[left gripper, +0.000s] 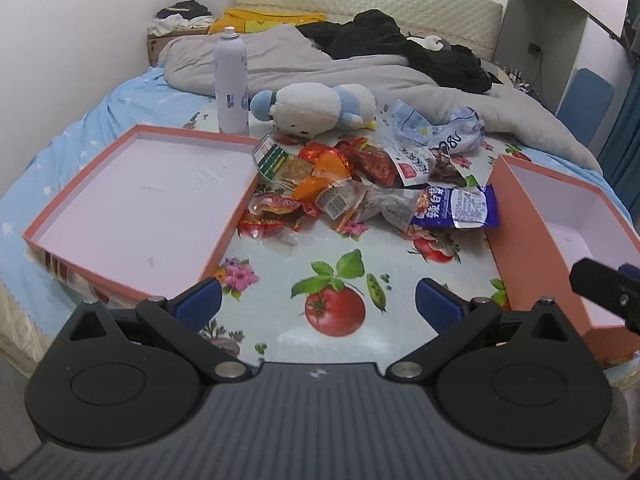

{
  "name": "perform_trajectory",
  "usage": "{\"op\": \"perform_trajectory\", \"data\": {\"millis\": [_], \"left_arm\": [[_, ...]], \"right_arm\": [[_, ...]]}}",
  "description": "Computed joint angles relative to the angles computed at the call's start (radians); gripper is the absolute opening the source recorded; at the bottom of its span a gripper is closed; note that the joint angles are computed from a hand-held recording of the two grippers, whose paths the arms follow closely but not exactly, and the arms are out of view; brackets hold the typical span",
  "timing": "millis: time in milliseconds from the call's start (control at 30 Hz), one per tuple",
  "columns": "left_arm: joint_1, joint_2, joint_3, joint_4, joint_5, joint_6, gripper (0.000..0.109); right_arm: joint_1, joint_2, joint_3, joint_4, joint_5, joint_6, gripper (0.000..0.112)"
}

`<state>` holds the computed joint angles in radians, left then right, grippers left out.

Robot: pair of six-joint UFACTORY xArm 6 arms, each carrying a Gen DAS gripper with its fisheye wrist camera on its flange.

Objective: Organize snacks
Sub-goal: 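Grasp the red snack packet with left tool while right grasps clear seed bag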

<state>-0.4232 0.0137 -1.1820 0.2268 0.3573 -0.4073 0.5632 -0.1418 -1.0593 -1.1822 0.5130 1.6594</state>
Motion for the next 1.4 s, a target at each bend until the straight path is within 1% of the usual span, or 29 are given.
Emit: {"op": "perform_trajectory", "data": {"millis": [33, 67, 133, 300, 400, 500, 633, 700, 733, 833, 967, 1033, 1100, 1233, 1300, 1400], "left_arm": [[0.002, 0.01, -0.01, 0.04, 0.0, -0.027, 0.103], [0.006, 0.02, -0.019, 0.09, -0.004, -0.062, 0.103], [0.012, 0.042, -0.038, 0.133, -0.011, -0.09, 0.103], [0.03, 0.097, -0.079, 0.082, -0.027, -0.064, 0.103], [0.041, 0.133, -0.108, 0.033, -0.036, -0.031, 0.103], [0.049, 0.176, -0.15, -0.023, -0.029, 0.024, 0.103], [0.062, 0.24, -0.22, -0.036, -0.005, 0.045, 0.103], [0.068, 0.272, -0.26, -0.04, 0.011, 0.053, 0.103], [0.071, 0.288, -0.281, -0.044, 0.018, 0.061, 0.103], [0.077, 0.344, -0.345, -0.082, 0.037, 0.105, 0.103], [0.082, 0.433, -0.45, -0.116, 0.063, 0.158, 0.103], [0.082, 0.49, -0.518, -0.135, 0.085, 0.191, 0.103], [0.081, 0.544, -0.585, -0.149, 0.103, 0.221, 0.101], [0.08, 0.671, -0.759, -0.19, 0.169, 0.282, 0.098], [0.078, 0.747, -0.865, -0.175, 0.212, 0.277, 0.098], [0.074, 0.856, -1.017, -0.176, 0.284, 0.304, 0.098]], "right_arm": [[-0.008, 0.01, -0.008, -0.003, -0.016, 0.002, 0.103], [-0.022, 0.018, -0.013, -0.026, -0.051, 0.023, 0.103], [-0.04, 0.034, -0.025, -0.057, -0.091, 0.05, 0.101], [-0.06, 0.1, -0.084, -0.041, -0.131, 0.002, 0.093], [-0.065, 0.155, -0.138, -0.017, -0.125, -0.042, 0.08], [-0.081, 0.211, -0.19, -0.02, -0.151, -0.047, 0.08], [-0.094, 0.281, -0.259, -0.076, -0.165, -0.001, 0.08], [-0.116, 0.321, -0.29, -0.039, -0.219, -0.034, 0.08], [-0.122, 0.341, -0.308, -0.014, -0.227, -0.057, 0.08], [-0.127, 0.407, -0.372, 0.032, -0.198, -0.108, 0.08], [-0.148, 0.49, -0.442, 0.122, -0.201, -0.18, 0.08], [-0.152, 0.54, -0.491, 0.154, -0.179, -0.223, 0.08], [-0.16, 0.594, -0.539, 0.208, -0.166, -0.27, 0.08], [-0.179, 0.686, -0.622, 0.331, -0.158, -0.366, 0.08], [-0.188, 0.737, -0.664, 0.408, -0.161, -0.431, 0.08], [-0.191, 0.8, -0.727, 0.458, -0.145, -0.489, 0.08]]}}
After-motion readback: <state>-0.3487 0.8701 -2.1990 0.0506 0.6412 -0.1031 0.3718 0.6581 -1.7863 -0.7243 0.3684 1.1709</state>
